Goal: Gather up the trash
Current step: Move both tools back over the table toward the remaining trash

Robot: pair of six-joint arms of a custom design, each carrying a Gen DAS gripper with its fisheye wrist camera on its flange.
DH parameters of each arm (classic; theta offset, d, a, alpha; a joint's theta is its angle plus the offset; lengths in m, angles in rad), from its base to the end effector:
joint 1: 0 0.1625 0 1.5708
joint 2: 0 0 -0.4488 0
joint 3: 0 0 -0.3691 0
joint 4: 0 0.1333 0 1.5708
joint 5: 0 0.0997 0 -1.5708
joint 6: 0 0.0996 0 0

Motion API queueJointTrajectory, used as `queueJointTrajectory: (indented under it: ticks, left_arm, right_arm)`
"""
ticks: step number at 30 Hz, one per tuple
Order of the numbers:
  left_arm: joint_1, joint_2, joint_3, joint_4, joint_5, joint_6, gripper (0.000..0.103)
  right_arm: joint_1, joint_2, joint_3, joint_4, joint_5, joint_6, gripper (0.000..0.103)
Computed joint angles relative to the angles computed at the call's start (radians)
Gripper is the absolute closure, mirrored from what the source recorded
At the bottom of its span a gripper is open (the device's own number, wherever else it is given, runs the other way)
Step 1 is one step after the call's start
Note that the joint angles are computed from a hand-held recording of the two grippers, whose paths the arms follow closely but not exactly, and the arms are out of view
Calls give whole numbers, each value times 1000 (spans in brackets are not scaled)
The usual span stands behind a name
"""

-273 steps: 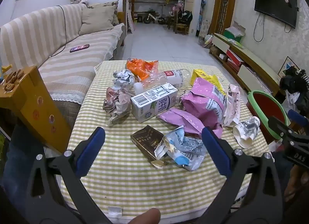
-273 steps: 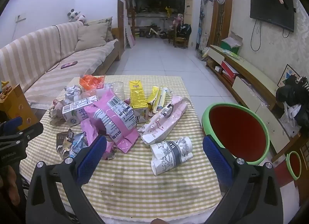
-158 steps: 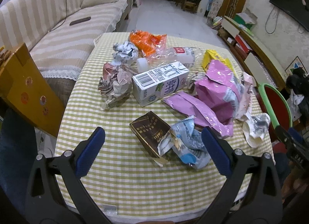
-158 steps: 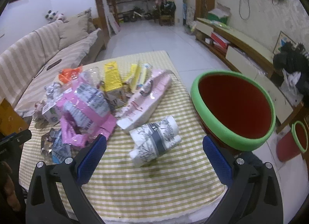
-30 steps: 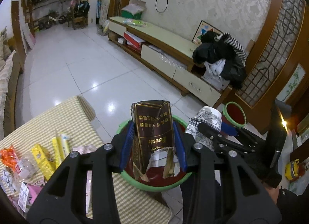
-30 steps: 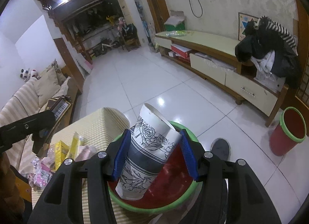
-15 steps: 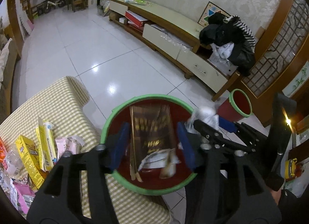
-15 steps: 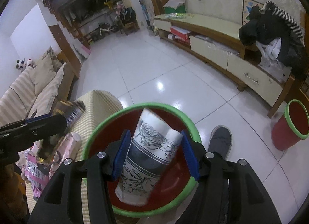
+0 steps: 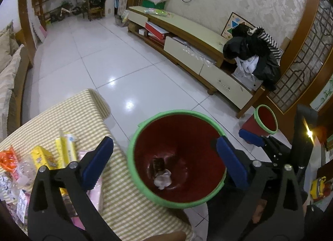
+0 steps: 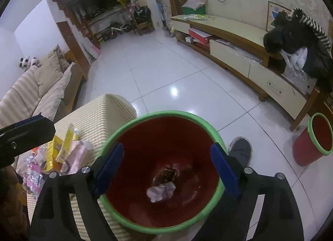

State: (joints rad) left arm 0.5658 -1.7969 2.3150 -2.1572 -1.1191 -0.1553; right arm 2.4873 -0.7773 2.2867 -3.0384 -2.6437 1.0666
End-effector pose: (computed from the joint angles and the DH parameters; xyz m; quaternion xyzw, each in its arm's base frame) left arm -0.1801 -0.3238 0.3345 0.3945 0.8906 -0.1505 0.1689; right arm 0.3771 -0.2316 0.0572 -0.0538 -0.8577 0.4178 0.2947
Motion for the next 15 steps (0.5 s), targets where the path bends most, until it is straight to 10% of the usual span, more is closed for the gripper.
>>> queueJointTrajectory:
  ticks: [15]
  left_arm:
    - [-15,-361,-130,383,198,-131,6]
  right_arm:
    - [126,198,-345,94,76,-192,17]
